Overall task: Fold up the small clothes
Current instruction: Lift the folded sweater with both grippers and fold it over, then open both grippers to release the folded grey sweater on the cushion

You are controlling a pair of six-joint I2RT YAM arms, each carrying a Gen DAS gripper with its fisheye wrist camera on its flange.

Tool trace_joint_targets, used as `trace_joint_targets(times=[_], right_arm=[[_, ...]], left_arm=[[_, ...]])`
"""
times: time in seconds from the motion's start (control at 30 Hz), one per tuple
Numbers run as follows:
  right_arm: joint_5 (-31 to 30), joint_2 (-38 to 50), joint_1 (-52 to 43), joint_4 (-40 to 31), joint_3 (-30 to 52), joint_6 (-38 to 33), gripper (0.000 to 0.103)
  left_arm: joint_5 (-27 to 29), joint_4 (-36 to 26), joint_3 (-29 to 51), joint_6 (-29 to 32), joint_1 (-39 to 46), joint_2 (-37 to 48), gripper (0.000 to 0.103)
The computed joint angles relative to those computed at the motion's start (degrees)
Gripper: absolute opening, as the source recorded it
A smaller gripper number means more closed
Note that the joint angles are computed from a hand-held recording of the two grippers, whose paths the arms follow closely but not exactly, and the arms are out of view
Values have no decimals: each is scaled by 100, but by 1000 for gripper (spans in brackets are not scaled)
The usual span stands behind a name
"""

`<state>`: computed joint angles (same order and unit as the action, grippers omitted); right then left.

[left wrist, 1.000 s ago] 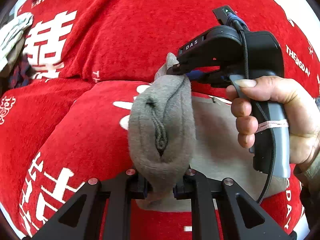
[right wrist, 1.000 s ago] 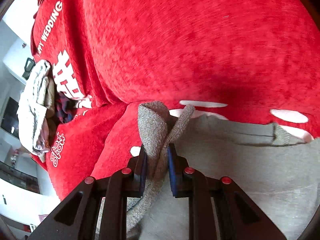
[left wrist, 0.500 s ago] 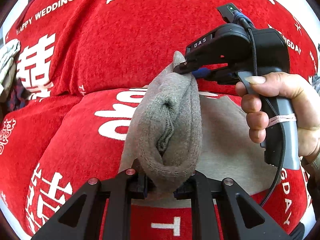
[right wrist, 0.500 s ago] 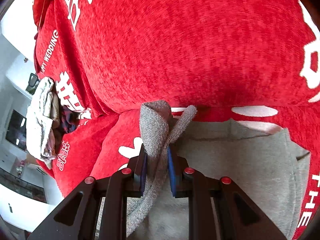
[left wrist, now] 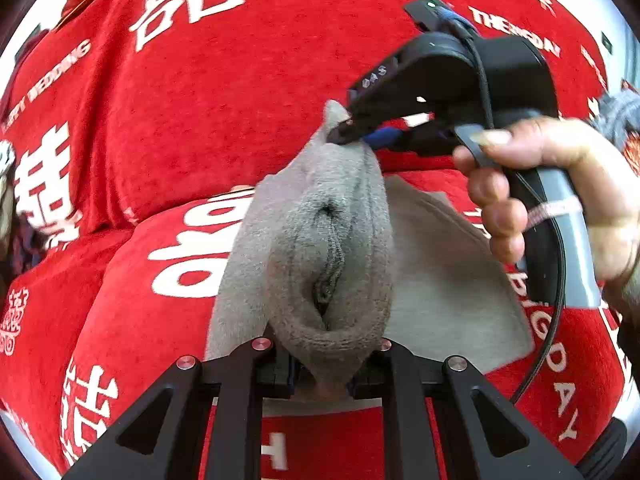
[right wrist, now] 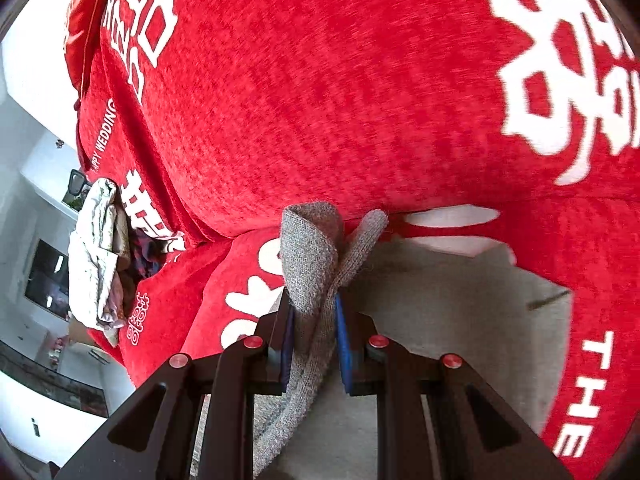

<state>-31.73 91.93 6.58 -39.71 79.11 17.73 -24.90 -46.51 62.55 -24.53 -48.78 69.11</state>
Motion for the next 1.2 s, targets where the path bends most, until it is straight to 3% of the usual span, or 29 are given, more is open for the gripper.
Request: trace_joint_targets(times=[0.17, 0.53, 0.8, 1.0, 1.2], right_arm=[[-275, -96, -452, -251, -87, -537, 20], [-808, -137, -1243, -255, -571, -1235, 20], [-1188, -175, -1760, -241, -798, -1558, 20], [-1103, 98, -1939, -137, -991, -1713, 20], [-1362, -16, -2084, 14, -1093, -1720, 20]], left_arm=[[-297, 8, 216, -77, -552, 504, 18], [-49, -69, 668, -328, -833, 1231, 18], [-337, -237, 1094, -398, -1283, 1764, 18], [-407, -346, 1336, -511, -1405, 2342, 18], [-342, -383, 1479, -574, -1381, 2368, 18]])
